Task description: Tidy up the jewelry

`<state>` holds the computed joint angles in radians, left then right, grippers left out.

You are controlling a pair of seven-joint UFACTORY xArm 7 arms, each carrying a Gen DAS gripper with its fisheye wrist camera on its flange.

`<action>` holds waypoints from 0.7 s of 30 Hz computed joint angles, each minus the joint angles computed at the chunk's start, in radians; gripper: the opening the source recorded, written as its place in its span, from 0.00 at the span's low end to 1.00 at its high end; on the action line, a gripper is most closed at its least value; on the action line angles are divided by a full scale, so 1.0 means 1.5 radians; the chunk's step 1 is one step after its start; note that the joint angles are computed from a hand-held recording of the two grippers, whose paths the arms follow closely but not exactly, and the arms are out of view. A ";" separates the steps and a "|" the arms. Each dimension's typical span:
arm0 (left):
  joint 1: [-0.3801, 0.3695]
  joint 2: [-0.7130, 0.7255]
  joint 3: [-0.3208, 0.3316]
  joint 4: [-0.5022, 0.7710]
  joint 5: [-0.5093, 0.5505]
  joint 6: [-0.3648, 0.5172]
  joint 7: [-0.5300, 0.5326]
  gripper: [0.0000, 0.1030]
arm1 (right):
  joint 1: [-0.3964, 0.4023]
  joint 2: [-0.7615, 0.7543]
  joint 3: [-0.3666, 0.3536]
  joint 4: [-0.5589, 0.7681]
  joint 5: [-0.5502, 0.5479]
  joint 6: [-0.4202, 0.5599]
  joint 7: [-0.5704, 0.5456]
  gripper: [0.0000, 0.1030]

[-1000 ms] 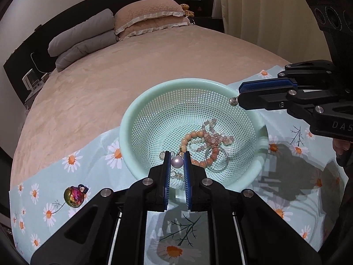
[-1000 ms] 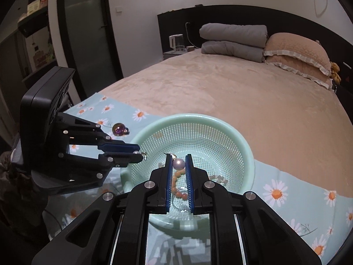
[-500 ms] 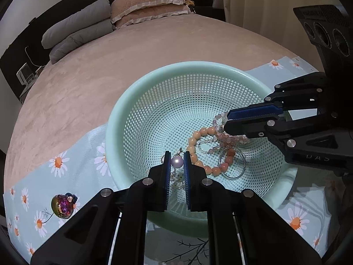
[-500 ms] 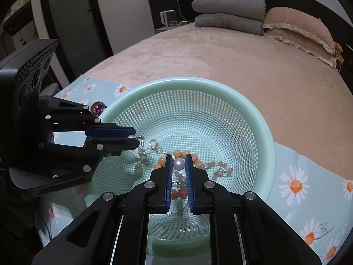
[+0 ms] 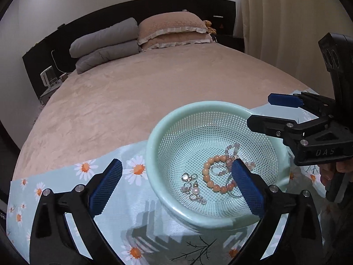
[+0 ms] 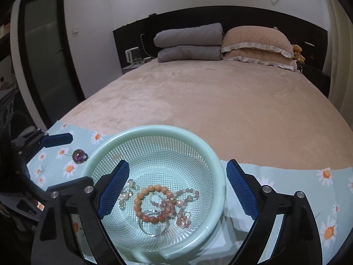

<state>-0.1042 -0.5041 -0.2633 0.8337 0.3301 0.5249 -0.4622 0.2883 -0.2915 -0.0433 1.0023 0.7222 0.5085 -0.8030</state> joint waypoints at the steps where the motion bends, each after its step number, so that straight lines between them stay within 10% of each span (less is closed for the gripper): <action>1: 0.002 -0.006 -0.003 0.002 0.003 0.006 -0.003 0.94 | -0.004 -0.005 0.007 -0.002 -0.011 -0.005 0.012 0.83; 9: 0.021 -0.061 -0.043 0.008 0.046 0.082 -0.040 0.94 | -0.053 -0.049 0.066 -0.024 -0.215 -0.020 0.215 0.88; 21: 0.030 -0.187 -0.095 -0.041 0.052 0.151 -0.142 0.94 | -0.025 -0.208 0.039 -0.158 -0.322 0.008 0.265 0.92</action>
<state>-0.0599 -0.7850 -0.4051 0.7727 0.4088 0.7517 -0.6750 0.2503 -0.6034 0.0147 0.7656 0.2391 0.5209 -0.4049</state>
